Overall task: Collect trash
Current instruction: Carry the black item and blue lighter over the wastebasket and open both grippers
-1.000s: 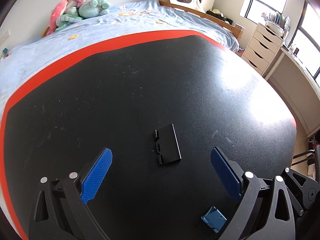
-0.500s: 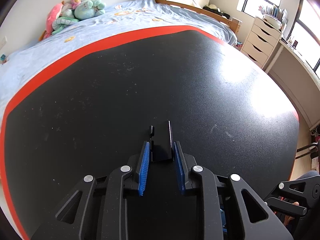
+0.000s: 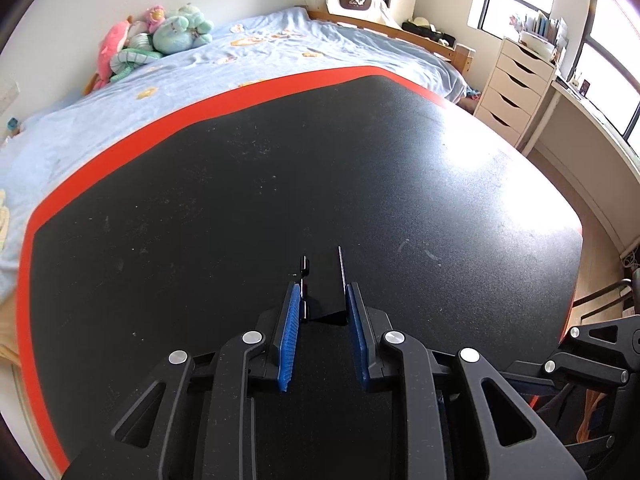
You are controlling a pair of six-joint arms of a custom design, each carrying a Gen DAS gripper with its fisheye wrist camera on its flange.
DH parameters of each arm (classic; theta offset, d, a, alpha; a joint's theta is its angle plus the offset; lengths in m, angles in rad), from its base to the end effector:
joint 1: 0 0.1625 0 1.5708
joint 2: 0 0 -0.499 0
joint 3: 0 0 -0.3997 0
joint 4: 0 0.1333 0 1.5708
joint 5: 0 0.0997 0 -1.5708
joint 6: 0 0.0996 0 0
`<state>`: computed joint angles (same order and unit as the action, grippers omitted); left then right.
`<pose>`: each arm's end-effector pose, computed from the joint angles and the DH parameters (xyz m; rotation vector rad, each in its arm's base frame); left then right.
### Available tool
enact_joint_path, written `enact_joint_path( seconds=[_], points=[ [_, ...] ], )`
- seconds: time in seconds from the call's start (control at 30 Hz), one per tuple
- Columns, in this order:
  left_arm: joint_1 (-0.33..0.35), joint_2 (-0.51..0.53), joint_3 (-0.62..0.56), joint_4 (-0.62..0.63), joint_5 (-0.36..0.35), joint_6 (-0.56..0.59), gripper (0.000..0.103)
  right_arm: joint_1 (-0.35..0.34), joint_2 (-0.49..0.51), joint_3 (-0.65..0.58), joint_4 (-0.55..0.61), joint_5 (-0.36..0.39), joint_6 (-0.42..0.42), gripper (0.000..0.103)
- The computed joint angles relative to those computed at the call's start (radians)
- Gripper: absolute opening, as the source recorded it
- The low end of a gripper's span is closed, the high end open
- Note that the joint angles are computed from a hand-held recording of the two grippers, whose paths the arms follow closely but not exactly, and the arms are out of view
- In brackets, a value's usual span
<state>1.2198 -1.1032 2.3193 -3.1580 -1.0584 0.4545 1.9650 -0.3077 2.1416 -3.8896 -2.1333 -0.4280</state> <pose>0.0032 -0.5210 0.1884 0.8938 2.4214 -0.4483 0.2657 -0.4300 -0.1004 0.8383 -2.3717 0.6082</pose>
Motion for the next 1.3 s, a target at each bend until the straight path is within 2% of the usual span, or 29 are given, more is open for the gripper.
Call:
enact_joint_path(
  seconds=[0.3,0.73,1.03,1.3],
  points=[
    [-0.077,-0.115,0.137,-0.043,0.012,-0.009,0.023,0.038,-0.058,0.128,-0.104,-0.012,0.044,0.019],
    [-0.188,-0.252,0.339,-0.067,-0.038,-0.078,0.023,0.078,-0.088,0.271,-0.216,-0.029,0.092,0.019],
    [-0.213,-0.298,0.430,-0.057,-0.070,-0.107,0.023,0.090,-0.047,0.330,-0.269,-0.030,0.129,0.019],
    [-0.200,-0.260,0.496,-0.102,-0.096,-0.134,0.023,0.071,-0.010,0.354,-0.283,-0.011,0.152,0.019]
  ],
)
